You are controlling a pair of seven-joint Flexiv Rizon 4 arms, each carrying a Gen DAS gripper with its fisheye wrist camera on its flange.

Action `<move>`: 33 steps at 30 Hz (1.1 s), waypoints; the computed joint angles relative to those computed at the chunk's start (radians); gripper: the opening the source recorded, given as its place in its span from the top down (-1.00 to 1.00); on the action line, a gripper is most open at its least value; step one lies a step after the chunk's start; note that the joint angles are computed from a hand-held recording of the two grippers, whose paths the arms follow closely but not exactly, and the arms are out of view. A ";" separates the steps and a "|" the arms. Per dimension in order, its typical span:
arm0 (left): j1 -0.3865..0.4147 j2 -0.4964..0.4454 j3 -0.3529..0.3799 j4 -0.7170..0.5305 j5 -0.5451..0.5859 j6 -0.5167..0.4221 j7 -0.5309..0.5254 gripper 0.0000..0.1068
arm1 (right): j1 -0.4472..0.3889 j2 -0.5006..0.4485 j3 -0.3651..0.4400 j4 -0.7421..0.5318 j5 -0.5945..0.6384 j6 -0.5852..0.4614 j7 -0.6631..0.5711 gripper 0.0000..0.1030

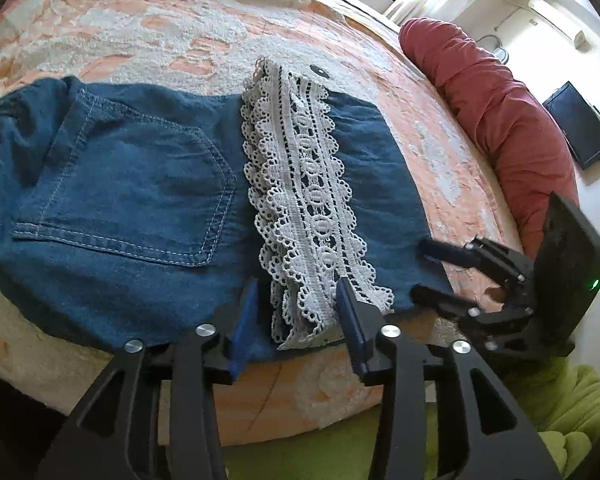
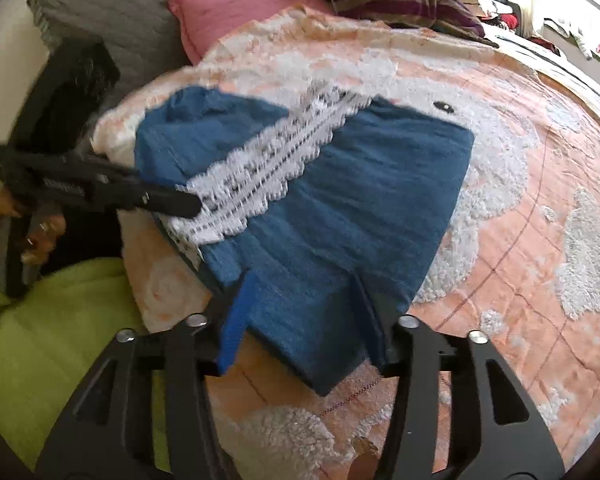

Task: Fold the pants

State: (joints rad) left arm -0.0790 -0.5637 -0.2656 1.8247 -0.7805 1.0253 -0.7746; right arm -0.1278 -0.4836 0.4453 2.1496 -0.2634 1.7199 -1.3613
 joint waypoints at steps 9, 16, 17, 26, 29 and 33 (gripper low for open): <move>-0.012 -0.001 0.010 -0.005 0.056 0.012 -0.012 0.26 | -0.133 -0.155 0.184 -0.334 -0.082 -0.199 -0.190 -0.04; -0.010 -0.003 0.015 -0.005 0.083 0.015 -0.017 0.26 | -0.046 -0.363 0.203 -0.720 -0.082 -0.580 -0.332 -0.01; -0.010 -0.005 0.015 -0.007 0.088 0.014 -0.018 0.26 | -0.035 -0.392 0.201 -0.770 -0.071 -0.634 -0.347 0.00; -0.015 -0.014 0.016 -0.024 0.121 0.016 -0.038 0.26 | -0.016 -0.439 0.228 -0.866 0.091 -0.720 -0.499 0.72; -0.017 -0.016 0.016 -0.028 0.128 0.022 -0.045 0.26 | 0.049 -0.428 0.123 -0.862 0.077 -0.713 -0.469 0.64; -0.015 -0.007 0.012 -0.015 0.128 0.029 -0.046 0.25 | 0.065 -0.374 0.066 -0.796 0.140 -0.590 -0.458 0.37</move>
